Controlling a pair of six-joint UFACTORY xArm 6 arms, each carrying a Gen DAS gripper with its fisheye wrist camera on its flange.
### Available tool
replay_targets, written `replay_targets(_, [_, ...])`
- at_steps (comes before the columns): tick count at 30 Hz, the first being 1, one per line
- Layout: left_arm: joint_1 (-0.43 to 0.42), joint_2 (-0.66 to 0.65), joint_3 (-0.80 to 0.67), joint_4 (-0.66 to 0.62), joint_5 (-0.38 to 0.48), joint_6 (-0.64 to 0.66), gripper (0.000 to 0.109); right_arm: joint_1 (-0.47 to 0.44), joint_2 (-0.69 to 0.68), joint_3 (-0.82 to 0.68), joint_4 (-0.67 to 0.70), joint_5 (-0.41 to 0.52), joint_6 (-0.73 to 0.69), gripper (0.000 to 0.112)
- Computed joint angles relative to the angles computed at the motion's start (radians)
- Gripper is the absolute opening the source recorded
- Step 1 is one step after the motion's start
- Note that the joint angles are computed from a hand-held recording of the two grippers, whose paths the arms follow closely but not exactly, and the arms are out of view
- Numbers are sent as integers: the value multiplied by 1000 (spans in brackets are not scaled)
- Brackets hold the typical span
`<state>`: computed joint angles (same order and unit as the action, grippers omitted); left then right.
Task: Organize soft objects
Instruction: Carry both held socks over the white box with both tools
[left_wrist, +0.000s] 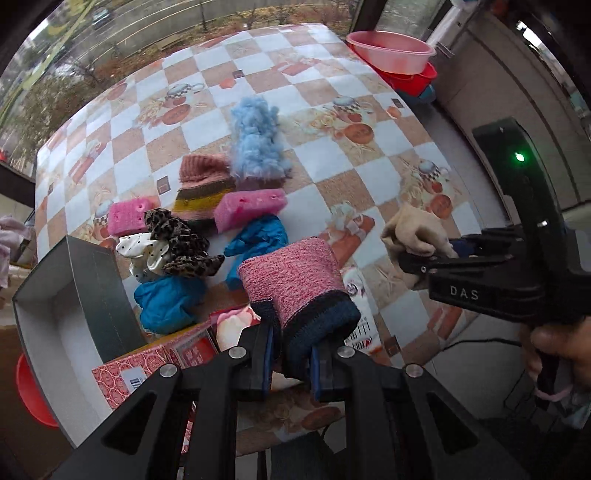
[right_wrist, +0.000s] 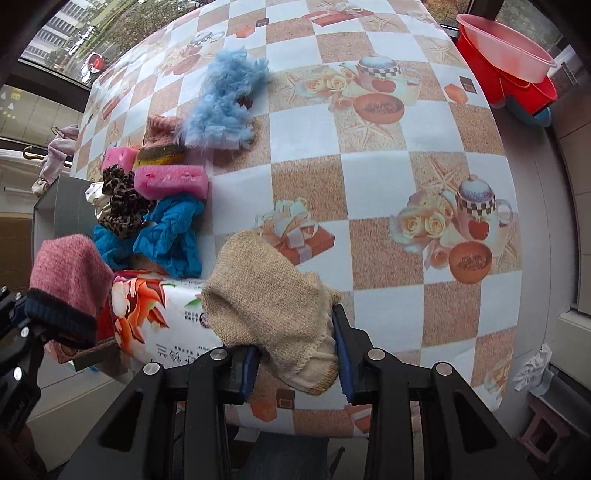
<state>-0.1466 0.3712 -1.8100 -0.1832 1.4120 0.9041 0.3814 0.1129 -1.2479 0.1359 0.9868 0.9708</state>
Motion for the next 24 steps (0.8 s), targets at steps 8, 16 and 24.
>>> replay_targets(8, [96,-152,139,-99,49,347,17,159,-15,-37,-66,50,333,37])
replay_targets(16, [235,-69,-36,-208,133,387,17,248,107,-292,-145,184,439,37])
replay_targets(24, [355,123,-332,-243,151,212,17,258,376,-762,-223,372,281,37])
